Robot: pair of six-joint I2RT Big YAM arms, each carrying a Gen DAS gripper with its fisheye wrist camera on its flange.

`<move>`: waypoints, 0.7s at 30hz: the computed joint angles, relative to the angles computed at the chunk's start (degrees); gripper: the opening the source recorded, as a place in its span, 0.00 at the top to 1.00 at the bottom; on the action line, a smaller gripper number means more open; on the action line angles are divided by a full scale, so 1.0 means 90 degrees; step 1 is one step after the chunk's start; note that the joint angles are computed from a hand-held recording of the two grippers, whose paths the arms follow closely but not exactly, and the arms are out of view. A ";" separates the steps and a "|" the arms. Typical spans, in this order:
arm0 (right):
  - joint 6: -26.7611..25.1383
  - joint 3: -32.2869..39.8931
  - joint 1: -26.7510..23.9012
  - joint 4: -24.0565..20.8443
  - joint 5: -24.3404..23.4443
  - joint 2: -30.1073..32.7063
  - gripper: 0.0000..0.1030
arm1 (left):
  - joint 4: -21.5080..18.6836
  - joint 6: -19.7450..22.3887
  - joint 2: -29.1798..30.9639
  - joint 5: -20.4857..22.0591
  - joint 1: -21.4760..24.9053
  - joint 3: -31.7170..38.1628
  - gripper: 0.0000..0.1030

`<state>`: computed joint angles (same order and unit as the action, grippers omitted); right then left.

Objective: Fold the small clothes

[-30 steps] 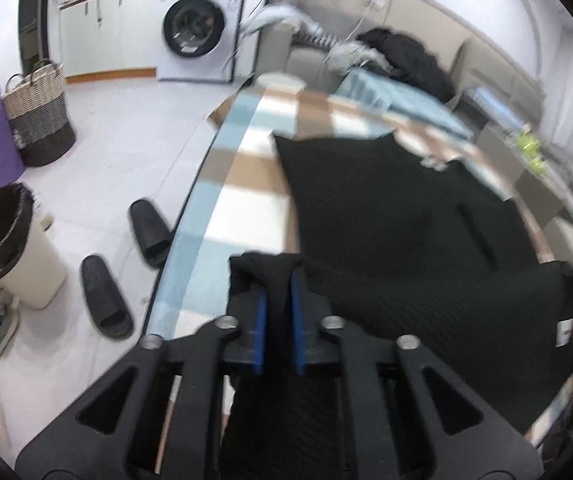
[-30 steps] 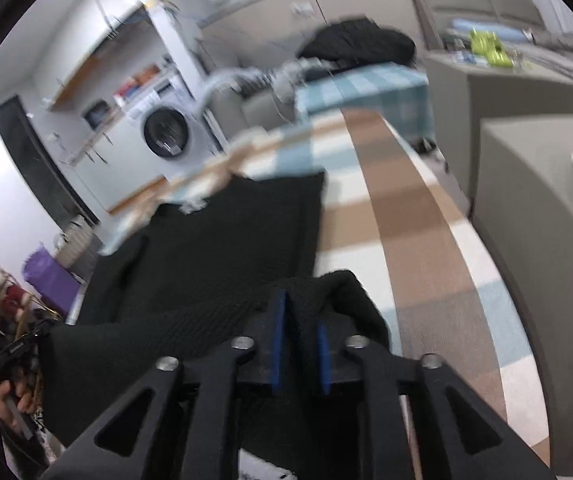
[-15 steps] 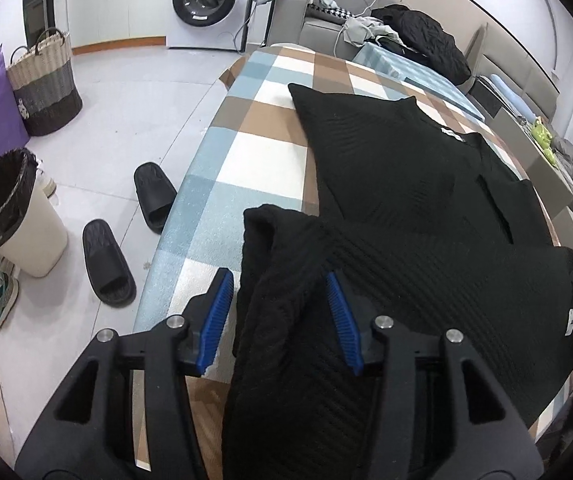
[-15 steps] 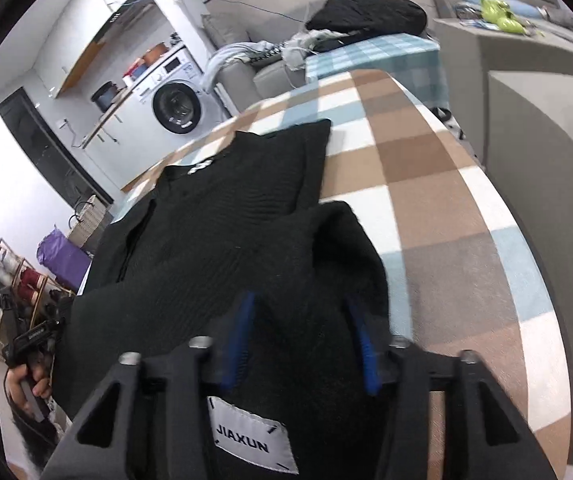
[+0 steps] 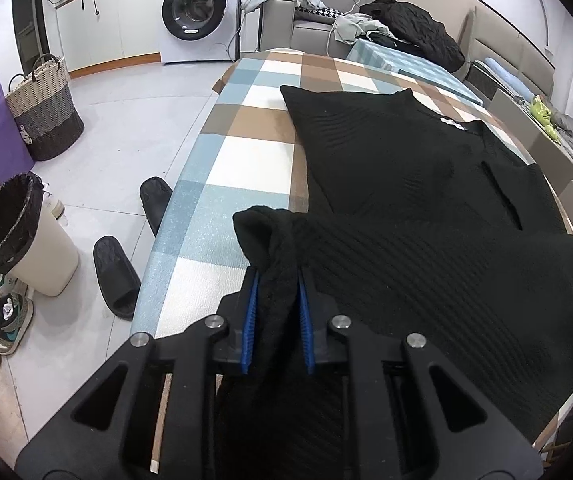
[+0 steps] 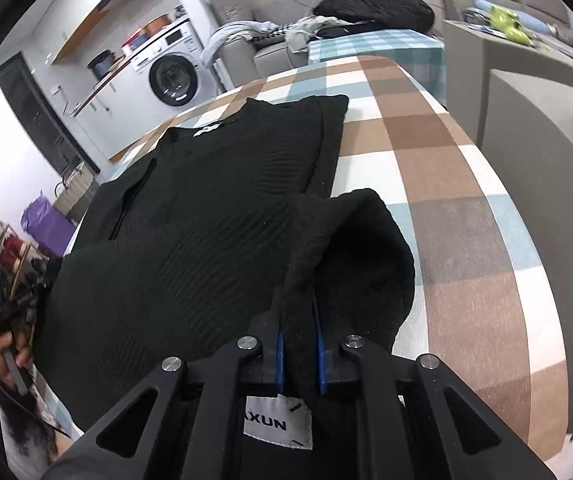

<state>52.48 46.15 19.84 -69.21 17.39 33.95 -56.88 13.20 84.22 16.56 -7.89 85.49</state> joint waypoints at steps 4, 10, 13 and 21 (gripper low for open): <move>0.0302 0.0112 -0.0021 -0.0129 -0.0067 -0.0026 0.75 | -0.0206 0.0062 -0.0009 0.0023 0.0039 0.0129 0.81; 0.0415 0.0383 0.0810 -0.0722 0.0548 -0.0020 0.58 | -0.0209 0.0177 -0.0411 0.0166 0.0159 -0.0106 0.41; 0.0509 0.0313 0.0992 -0.0741 0.0595 -0.0224 0.58 | -0.0141 0.0284 -0.0536 -0.0014 0.0156 -0.0208 0.41; 0.0605 0.0012 0.0855 -0.0539 0.0746 -0.0586 0.58 | -0.0348 0.0404 -0.0561 0.0201 0.0191 -0.0228 0.41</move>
<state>57.93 46.26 27.54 -74.07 24.10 28.67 -60.02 16.83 79.17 18.37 -6.17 83.44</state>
